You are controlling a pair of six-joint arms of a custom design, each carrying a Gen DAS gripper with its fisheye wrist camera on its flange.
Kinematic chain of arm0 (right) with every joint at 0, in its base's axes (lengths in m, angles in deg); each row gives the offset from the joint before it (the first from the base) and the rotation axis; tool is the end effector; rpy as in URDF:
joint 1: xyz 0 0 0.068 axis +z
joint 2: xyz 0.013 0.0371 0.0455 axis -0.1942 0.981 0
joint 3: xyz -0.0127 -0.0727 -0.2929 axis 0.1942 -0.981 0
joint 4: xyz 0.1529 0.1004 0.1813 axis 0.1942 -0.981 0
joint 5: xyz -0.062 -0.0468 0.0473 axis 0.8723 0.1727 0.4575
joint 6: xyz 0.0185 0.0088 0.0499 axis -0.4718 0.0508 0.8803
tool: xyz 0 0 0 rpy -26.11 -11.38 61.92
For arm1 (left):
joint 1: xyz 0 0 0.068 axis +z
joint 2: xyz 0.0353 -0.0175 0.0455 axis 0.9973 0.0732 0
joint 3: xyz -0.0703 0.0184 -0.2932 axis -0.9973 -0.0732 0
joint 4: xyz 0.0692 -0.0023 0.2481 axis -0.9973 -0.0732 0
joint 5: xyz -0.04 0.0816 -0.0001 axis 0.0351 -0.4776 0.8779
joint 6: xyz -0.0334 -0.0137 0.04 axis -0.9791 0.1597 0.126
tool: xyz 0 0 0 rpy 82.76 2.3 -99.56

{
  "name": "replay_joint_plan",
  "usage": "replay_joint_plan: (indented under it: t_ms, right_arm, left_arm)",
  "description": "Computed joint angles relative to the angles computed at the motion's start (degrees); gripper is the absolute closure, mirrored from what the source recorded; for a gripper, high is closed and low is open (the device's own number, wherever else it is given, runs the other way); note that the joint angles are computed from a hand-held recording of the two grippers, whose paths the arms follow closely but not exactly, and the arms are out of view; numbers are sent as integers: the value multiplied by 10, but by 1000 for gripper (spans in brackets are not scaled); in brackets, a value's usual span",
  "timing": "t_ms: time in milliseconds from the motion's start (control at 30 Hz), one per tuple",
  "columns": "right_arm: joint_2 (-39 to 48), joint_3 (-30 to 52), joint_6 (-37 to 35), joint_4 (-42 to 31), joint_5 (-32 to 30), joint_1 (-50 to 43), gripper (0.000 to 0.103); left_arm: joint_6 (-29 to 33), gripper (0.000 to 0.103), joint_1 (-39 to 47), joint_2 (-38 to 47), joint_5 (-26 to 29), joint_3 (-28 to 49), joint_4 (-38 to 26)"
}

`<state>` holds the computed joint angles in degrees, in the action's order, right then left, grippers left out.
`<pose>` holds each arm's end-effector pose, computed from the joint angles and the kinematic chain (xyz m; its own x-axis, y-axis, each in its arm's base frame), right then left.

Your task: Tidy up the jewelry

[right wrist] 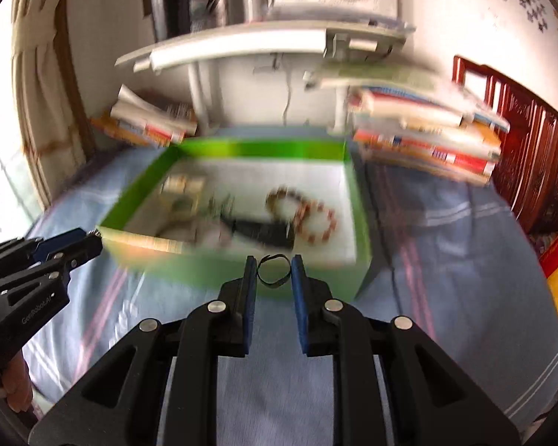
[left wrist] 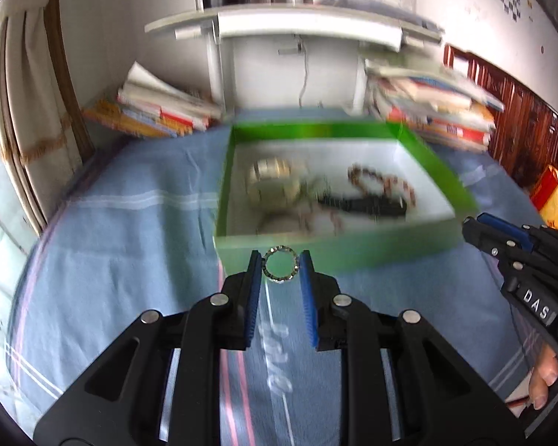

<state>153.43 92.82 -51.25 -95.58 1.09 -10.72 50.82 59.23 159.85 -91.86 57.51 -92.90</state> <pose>0.2389 0.0063 0.2599 -0.6265 -0.0260 -0.7790 -0.1167 0.9913 0.0607 0.2370 -0.1068 0.2618 -0.6583 0.0755 -0.7490 0.0838 0.9961 0.0267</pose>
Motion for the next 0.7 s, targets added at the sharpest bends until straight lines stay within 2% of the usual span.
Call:
replay_joint_plan:
  t_ms: [133, 267, 300, 333, 367, 400, 433, 467, 633, 700]
  right_arm:
    - [96, 83, 28, 4, -28, -13, 84]
    - [194, 139, 44, 5, -15, -4, 84]
    - [205, 141, 43, 9, -15, -5, 80]
    - [214, 142, 42, 14, -12, -5, 70]
    - [220, 143, 42, 18, -8, -4, 64]
    - [219, 140, 42, 21, -10, -6, 56]
    - [213, 133, 41, 27, -14, -7, 50]
    - [204, 125, 40, 32, -17, -8, 47]
    - [104, 41, 34, 89, 12, 1, 21]
    - [58, 10, 23, 99, 38, 7, 17]
  left_arm:
    - [12, 82, 27, 61, 16, 75, 9]
    - [19, 82, 53, 146, 40, 137, 12]
    - [18, 82, 59, 160, 45, 149, 11]
    - [15, 81, 64, 172, 51, 155, 13]
    - [13, 74, 67, 181, 55, 161, 12]
    - [12, 63, 69, 186, 55, 163, 10]
    - [9, 57, 70, 184, 53, 159, 14]
    - [8, 51, 70, 178, 50, 151, 20]
    - [7, 38, 49, 114, 17, 87, 51]
    - [0, 35, 34, 83, -15, 57, 53]
